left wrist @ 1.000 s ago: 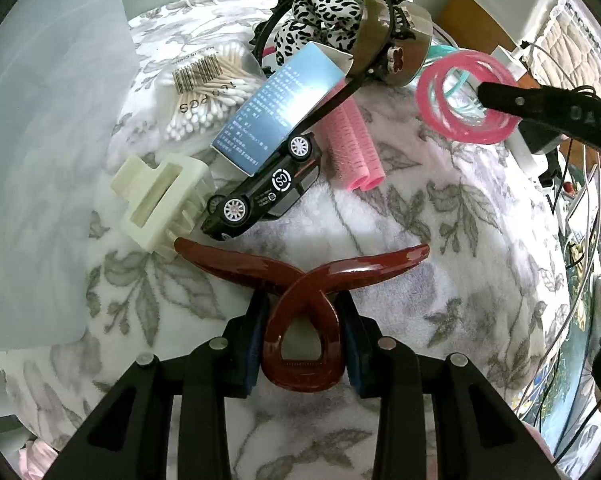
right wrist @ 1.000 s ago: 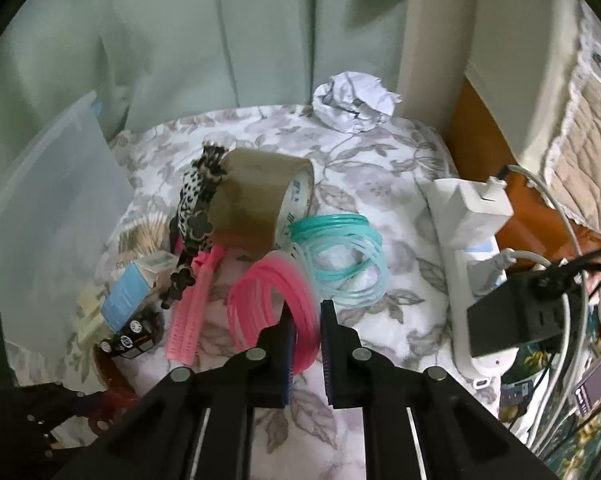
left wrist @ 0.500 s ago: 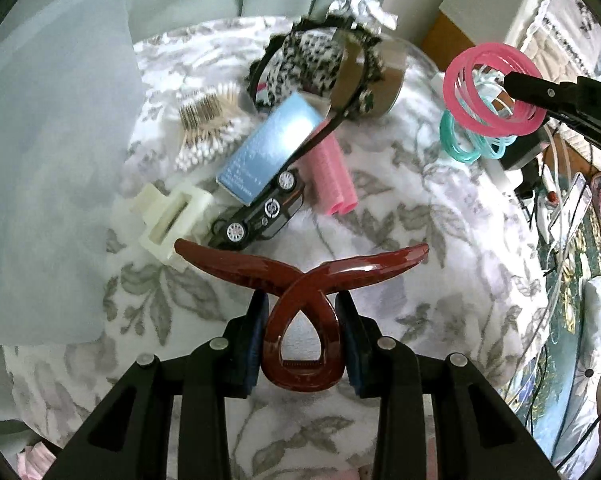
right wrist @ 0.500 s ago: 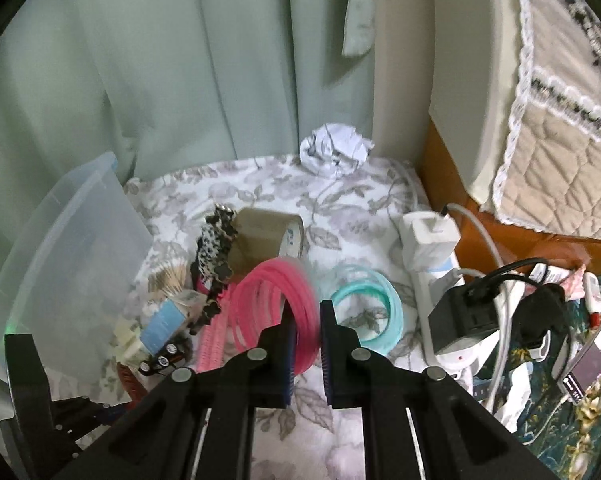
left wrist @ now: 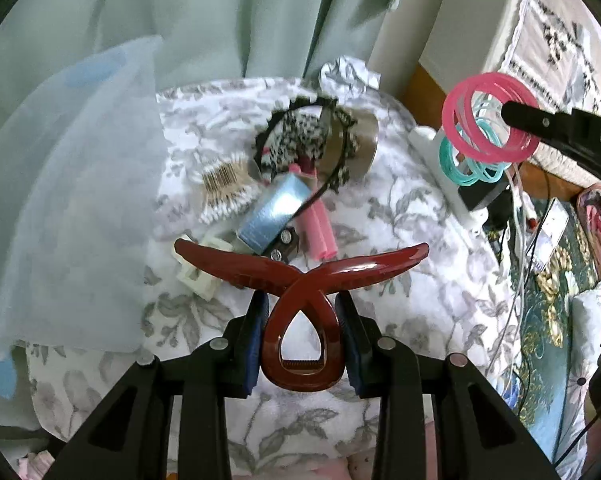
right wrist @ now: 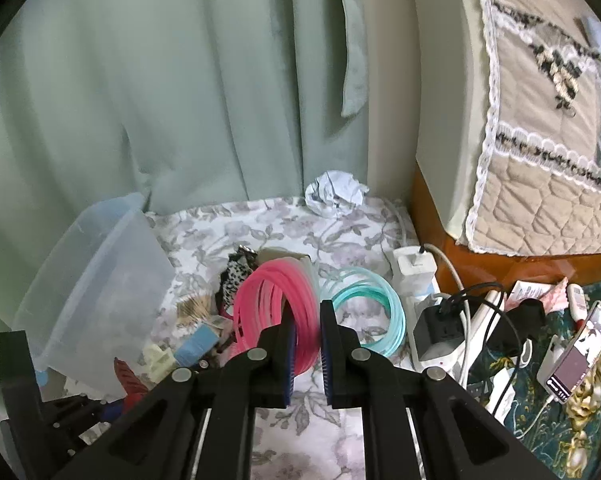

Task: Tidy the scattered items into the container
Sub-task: 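Lift both held items and carry them over the clear plastic box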

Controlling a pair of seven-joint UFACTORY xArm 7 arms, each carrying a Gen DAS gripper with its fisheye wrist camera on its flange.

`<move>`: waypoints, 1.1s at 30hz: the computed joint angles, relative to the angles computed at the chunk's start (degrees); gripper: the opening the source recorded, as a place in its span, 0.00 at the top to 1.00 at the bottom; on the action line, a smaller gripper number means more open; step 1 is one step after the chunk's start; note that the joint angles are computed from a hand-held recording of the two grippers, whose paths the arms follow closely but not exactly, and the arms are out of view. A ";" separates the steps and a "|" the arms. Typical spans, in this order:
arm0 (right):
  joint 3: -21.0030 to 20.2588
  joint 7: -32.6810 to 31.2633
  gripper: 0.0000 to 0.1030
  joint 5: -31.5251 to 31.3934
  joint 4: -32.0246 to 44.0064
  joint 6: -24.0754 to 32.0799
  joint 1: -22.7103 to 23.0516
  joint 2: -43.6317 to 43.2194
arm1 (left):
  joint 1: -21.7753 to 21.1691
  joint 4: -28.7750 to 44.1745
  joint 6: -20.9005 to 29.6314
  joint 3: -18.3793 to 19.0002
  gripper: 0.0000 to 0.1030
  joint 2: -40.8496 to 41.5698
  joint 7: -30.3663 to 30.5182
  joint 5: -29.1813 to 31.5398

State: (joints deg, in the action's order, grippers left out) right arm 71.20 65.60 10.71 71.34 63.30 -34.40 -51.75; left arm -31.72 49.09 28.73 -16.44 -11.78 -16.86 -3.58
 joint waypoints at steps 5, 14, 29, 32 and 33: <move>-0.74 0.22 0.89 -0.35 3.28 1.62 -1.06 -1.81 | 0.40 0.60 -0.30 1.07 0.66 -2.35 1.09 -1.11; -2.76 -3.66 0.89 2.09 11.45 4.05 -6.55 -6.91 | 1.80 1.10 -2.32 1.07 0.66 -6.49 0.62 -0.42; -5.72 -11.80 0.89 9.20 27.68 6.10 -19.09 -12.57 | 4.69 1.44 -5.40 1.64 0.66 -12.68 -0.19 0.60; -6.36 -13.17 0.89 11.07 30.56 6.28 -21.46 -13.34 | 5.53 1.34 -5.78 1.78 0.66 -13.77 -0.63 1.01; -6.55 -13.65 0.89 11.70 31.65 6.34 -22.30 -13.54 | 5.82 1.23 -5.91 1.84 0.66 -14.19 -0.80 1.13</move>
